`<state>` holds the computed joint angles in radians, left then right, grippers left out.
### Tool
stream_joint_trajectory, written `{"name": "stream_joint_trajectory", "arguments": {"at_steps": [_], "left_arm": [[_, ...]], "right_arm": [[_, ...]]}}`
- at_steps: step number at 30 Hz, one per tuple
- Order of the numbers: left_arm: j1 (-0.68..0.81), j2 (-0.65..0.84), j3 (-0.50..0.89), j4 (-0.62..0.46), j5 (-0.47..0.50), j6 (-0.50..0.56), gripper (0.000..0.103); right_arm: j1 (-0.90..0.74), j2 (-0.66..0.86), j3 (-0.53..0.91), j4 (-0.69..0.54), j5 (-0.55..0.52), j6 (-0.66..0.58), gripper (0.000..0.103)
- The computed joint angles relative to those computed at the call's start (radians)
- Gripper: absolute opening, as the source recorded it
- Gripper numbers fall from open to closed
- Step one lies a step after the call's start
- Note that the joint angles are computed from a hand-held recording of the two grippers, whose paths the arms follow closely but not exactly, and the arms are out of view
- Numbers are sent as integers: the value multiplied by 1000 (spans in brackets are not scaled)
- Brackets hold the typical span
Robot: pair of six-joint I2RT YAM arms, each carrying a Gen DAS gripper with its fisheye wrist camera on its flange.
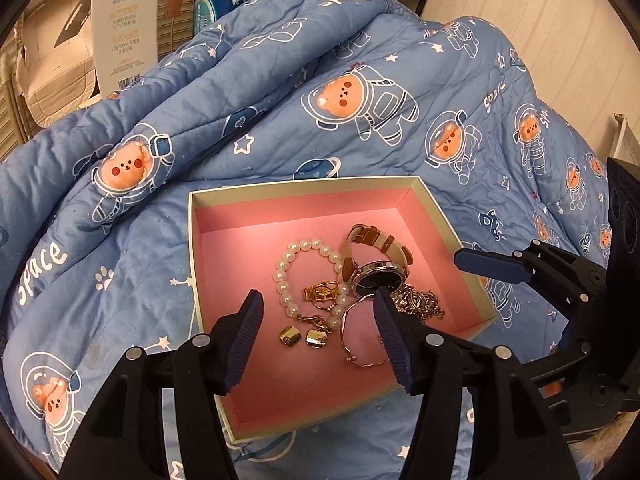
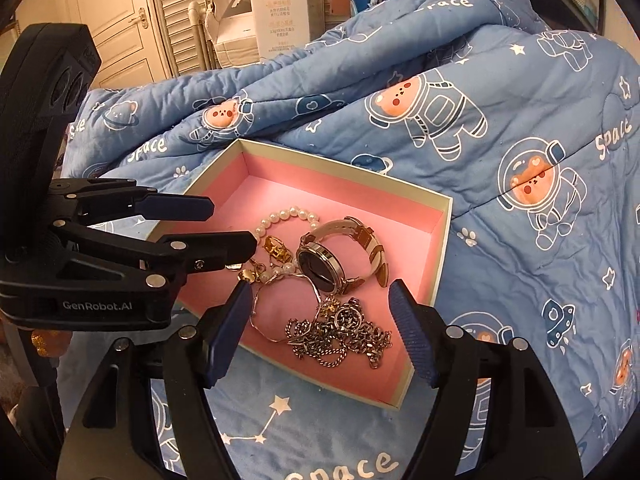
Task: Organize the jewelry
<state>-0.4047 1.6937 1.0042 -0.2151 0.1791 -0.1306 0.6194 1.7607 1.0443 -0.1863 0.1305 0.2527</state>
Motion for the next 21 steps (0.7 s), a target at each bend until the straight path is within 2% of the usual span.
{"name": "stream_joint_trajectory", "arguments": {"at_steps": [1,3,4,5,8,12,15,17,19,21], "left_arm": [[1,-15,-13,7,1,-4,60],[2,-51,-45,28,-8,-16,69],[1,-75,-67,43,-19,-25,72],[1,-103,-93,61,-26,-32,75],[-2,-165,-142,82,-39,-42,79],[-26,-234,-197,85,-128,-29,89],[-24,-294,-246,92,-141,-30,95],[-29,-341,-283,96,-167,-40,96],[-38,-387,-312,89,-190,-45,96],[-64,-451,-348,73,-252,-57,96]], "right_arm": [[7,-11,-11,6,7,2,71],[21,-37,-35,18,23,6,73],[30,-51,-49,24,32,11,82],[41,-71,-69,40,44,14,84],[72,-111,-104,60,75,18,84],[115,-157,-140,62,110,36,84],[147,-188,-165,62,139,61,86],[168,-207,-180,58,161,94,91],[203,-239,-203,53,210,126,91],[249,-269,-211,12,289,176,91]]}}
